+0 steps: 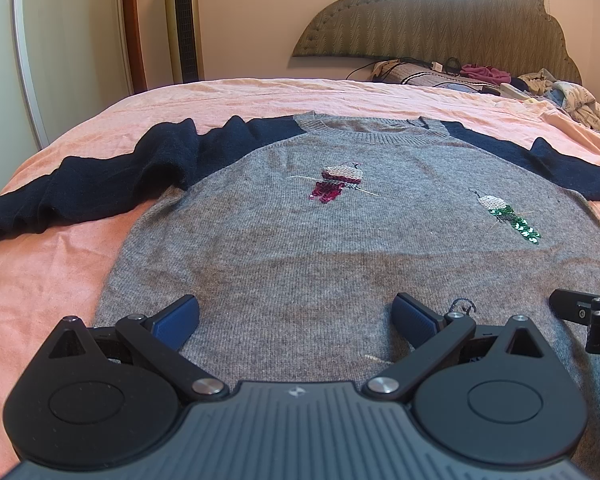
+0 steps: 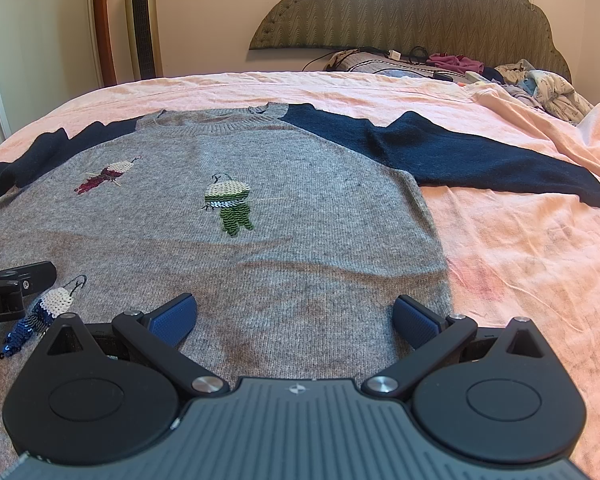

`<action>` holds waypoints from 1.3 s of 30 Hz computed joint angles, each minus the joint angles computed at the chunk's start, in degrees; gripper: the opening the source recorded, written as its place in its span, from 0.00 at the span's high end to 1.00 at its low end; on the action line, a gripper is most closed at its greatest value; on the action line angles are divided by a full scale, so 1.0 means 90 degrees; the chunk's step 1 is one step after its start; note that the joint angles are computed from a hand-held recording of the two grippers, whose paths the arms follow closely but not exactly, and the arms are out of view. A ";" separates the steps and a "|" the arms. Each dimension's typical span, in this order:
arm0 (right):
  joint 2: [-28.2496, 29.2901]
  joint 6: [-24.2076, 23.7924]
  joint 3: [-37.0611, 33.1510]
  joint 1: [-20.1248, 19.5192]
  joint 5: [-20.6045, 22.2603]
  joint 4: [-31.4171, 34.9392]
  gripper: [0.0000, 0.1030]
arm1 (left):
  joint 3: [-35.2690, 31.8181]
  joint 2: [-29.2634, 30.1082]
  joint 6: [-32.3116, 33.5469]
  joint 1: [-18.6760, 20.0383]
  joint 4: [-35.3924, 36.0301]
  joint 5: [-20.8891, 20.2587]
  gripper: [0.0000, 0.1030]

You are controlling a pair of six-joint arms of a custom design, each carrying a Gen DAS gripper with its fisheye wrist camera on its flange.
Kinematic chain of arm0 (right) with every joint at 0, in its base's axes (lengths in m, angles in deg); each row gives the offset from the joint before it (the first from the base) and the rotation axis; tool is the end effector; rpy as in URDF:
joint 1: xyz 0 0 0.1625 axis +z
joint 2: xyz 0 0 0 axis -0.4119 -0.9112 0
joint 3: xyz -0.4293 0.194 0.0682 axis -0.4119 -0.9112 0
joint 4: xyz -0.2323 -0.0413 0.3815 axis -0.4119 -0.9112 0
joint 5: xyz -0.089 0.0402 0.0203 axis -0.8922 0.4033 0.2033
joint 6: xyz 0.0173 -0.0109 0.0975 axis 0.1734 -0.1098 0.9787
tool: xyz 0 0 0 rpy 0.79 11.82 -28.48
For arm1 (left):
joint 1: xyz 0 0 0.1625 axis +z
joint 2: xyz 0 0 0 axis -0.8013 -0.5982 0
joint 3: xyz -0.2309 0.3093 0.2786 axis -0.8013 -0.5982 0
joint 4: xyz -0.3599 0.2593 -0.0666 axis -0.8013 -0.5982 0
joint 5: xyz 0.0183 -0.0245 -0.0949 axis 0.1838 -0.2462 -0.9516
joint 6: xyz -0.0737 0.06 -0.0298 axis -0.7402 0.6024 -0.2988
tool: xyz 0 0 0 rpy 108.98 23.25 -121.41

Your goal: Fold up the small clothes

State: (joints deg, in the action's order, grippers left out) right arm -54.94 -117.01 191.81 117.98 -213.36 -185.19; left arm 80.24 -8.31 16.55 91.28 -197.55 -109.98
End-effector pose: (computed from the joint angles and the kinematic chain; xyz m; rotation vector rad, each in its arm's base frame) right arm 0.1051 -0.4483 0.2215 0.2644 -2.1412 1.0330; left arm -0.2774 -0.4916 0.0492 0.5966 2.2108 -0.9535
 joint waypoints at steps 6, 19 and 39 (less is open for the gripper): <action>-0.0002 0.0003 -0.0003 0.0005 -0.0005 0.0008 0.00 | 0.0000 0.0000 0.0000 0.0000 0.0000 0.0000 0.00; -0.0008 0.0003 0.0002 0.0005 -0.0005 0.0009 0.00 | 0.0002 0.0002 0.0003 -0.0001 -0.0004 0.0001 0.00; -0.0207 0.0041 0.0063 -0.0043 0.0196 0.0295 0.00 | 0.0002 0.0004 0.0004 -0.0002 -0.0007 0.0003 0.00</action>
